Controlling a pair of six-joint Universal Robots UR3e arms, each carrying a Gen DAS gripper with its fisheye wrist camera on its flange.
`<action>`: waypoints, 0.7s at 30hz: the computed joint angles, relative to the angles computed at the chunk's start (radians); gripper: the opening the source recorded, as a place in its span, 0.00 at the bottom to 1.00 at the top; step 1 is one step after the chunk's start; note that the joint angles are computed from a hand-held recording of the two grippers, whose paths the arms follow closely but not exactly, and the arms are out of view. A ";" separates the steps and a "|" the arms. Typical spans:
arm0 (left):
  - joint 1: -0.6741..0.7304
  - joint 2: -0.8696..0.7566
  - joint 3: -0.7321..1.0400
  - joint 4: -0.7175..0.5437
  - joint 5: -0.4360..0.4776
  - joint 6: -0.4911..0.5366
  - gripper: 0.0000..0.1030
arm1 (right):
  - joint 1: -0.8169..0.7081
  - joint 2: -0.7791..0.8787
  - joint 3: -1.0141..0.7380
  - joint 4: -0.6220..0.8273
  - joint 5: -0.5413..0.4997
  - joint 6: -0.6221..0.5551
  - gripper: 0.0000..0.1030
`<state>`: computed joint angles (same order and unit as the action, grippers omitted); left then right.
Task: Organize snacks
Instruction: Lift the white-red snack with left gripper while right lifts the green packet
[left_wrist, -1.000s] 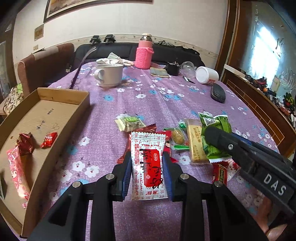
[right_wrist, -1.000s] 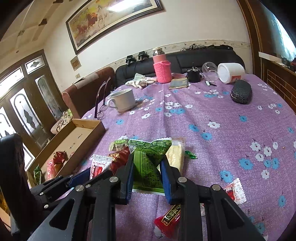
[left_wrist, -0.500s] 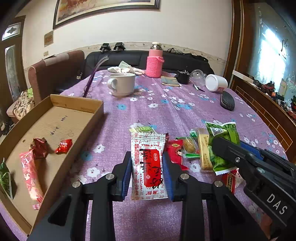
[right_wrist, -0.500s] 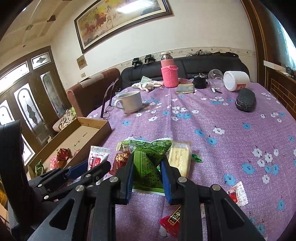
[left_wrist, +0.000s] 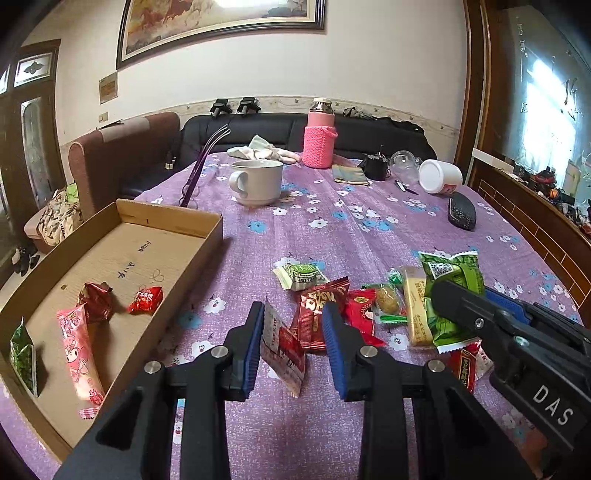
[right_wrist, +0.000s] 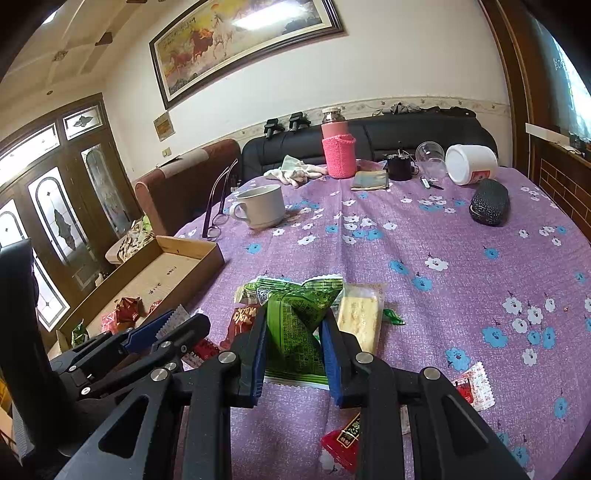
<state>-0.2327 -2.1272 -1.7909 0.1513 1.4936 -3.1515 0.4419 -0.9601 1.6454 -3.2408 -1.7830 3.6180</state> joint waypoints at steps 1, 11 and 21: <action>0.005 0.003 -0.003 -0.003 -0.010 -0.001 0.30 | 0.000 -0.001 -0.001 0.001 -0.002 0.001 0.28; 0.138 0.059 -0.048 -0.175 -0.273 0.008 0.31 | -0.028 -0.023 0.033 -0.009 0.030 0.033 0.28; 0.136 0.035 0.008 -0.297 -0.250 0.001 0.40 | -0.029 -0.031 0.045 -0.021 0.038 0.036 0.28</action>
<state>-0.0969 -2.0922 -1.7829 -0.1457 1.2431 -3.1507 0.4128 -0.9912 1.6903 -3.2613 -1.7454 3.6544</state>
